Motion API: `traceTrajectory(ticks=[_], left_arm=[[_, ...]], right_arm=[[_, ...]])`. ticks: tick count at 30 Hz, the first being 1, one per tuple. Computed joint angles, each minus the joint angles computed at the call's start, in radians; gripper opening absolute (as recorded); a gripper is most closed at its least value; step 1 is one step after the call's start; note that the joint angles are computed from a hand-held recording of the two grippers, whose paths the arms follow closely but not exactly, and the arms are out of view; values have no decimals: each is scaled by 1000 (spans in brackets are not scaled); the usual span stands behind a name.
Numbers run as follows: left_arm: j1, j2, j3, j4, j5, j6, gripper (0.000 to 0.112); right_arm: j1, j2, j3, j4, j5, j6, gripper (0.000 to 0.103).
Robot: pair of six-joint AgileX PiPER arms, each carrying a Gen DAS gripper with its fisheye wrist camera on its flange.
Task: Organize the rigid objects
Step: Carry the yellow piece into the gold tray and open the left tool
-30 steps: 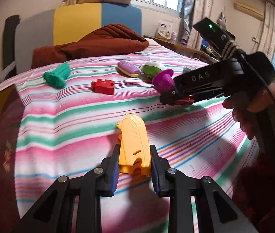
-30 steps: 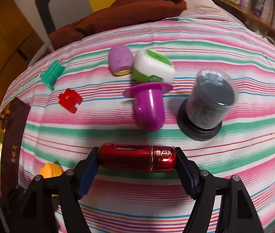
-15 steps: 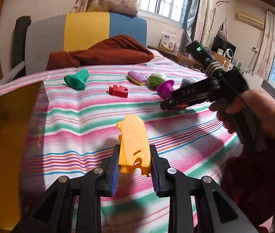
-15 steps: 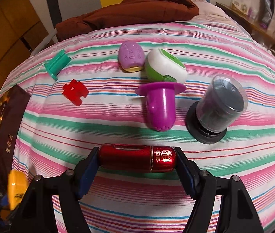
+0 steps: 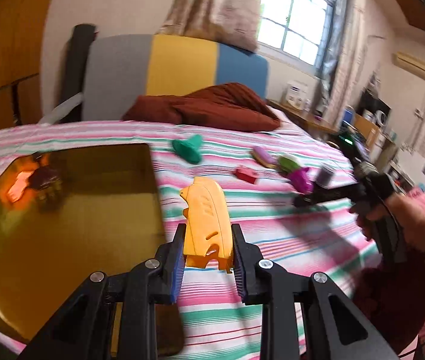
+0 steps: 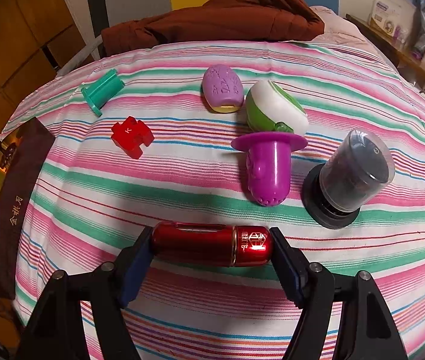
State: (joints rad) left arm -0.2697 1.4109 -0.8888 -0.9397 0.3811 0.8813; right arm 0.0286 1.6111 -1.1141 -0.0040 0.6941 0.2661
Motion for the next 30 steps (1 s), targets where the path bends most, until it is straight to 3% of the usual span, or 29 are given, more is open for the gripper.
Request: traceTrajectory(ticks=[3, 9, 16, 21, 27, 30], left_arm=[[83, 13, -12, -5, 37, -1, 27], [205, 93, -99, 157, 82, -147, 27], [349, 262, -306, 316, 229, -322, 27], [378, 372, -462, 479, 292, -475, 27], [397, 473, -608, 579, 381, -579, 27], [396, 503, -641, 623, 387, -624, 27]], right_arm=[[2, -1, 2, 2, -2, 1, 75], [13, 8, -3, -13, 6, 10, 75], [19, 11, -4, -21, 3, 9, 75], [18, 12, -2, -24, 1, 9, 75], [18, 16, -7, -32, 5, 13, 75], [19, 18, -10, -36, 6, 14, 75]])
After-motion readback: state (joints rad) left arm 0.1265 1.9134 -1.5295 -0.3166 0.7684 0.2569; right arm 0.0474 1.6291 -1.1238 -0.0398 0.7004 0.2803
